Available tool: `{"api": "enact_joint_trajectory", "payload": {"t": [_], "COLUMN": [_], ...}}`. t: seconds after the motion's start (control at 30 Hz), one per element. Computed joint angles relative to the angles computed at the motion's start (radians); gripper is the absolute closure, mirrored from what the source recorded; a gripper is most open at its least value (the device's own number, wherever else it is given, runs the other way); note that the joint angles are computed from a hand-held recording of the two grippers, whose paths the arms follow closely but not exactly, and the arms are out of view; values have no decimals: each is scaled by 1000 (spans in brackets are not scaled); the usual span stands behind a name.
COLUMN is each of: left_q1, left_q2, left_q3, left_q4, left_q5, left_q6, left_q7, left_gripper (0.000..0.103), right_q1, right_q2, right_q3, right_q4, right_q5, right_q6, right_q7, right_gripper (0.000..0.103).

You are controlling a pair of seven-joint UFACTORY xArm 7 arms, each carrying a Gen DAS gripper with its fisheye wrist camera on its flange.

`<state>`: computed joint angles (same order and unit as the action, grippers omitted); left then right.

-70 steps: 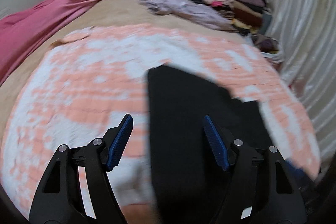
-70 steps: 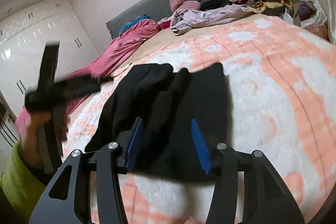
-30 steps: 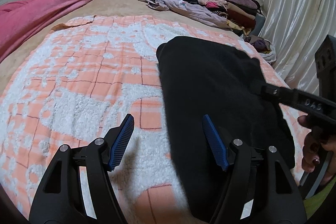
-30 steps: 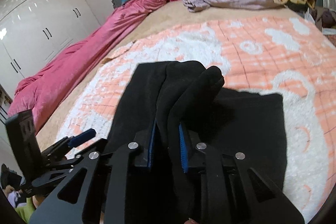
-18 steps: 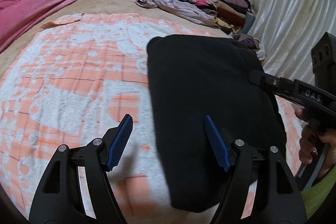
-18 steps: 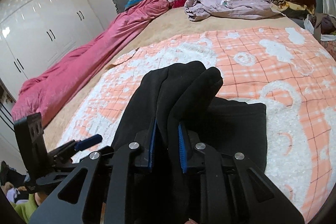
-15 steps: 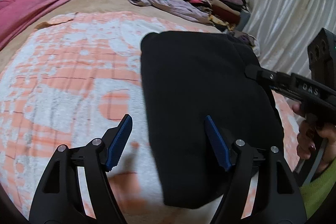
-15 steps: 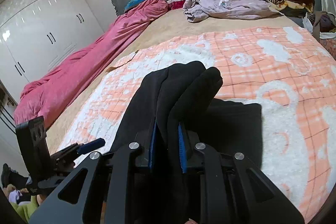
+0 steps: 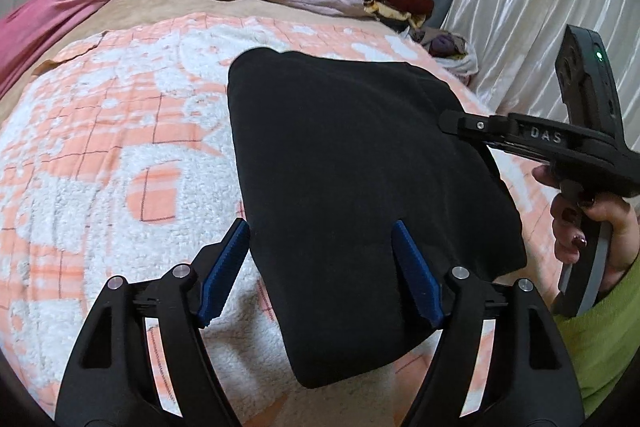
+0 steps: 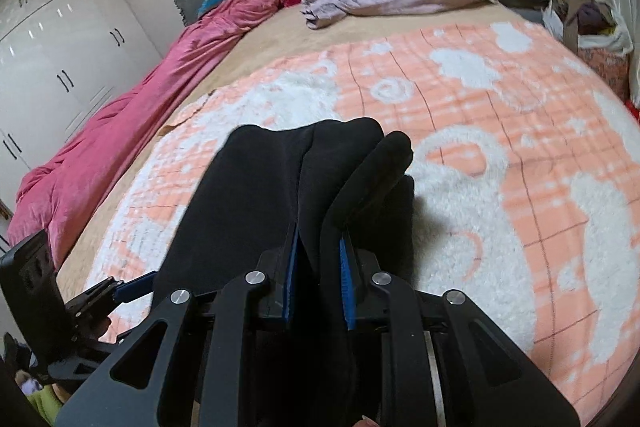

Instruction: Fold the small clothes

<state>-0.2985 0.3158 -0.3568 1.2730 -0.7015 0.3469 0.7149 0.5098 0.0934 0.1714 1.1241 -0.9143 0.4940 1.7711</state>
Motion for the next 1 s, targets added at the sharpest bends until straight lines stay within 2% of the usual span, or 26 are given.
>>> {"api": "enact_joint_trajectory", "payload": {"t": [0.13,0.23,0.33,0.47,0.57,0.67,0.73,0.8,0.9,1.0], "left_q1": [-9,-3,4,12,24,36,44,51,45,43], "left_q2": [16,27,36,32,18,0,-13,-23,-32,-42], "left_q3": [11,8,4,-5,-17,-23,-26,-26,-11,-3], "left_q4": [0,3,8,-2,-14,-28,-41,-48,-57,-69], "left_q5": [30,38,44,41,21,-14,-46,-79,-103,-128], "left_q6": [-5,-2,3,-9,-16,-26,-35,-27,-25,-14], "left_q7": [-32,-44,-53,-46,-29,-3,17,37,49,66], "left_gripper": [33,29,29,29,29,29,29,29,29,29], "right_q1": [-11,-12,-6,5,16,23,21,23,25,36], "right_q2": [19,26,37,34,1,-48,-77,-109,-126,-122], "right_q3": [-17,-36,-34,-33,-22,9,34,64,101,125], "right_q4": [-31,-58,-53,-41,-46,-69,-86,-109,-127,-141], "right_q5": [-18,-70,-78,-83,-127,-169,-187,-210,-201,-193], "right_q6": [-64,-110,-79,-40,6,60,76,90,99,98], "right_q7": [37,102,103,101,144,180,202,234,246,274], "right_gripper": [84,81,72,70,66,62,52,50,35,35]}}
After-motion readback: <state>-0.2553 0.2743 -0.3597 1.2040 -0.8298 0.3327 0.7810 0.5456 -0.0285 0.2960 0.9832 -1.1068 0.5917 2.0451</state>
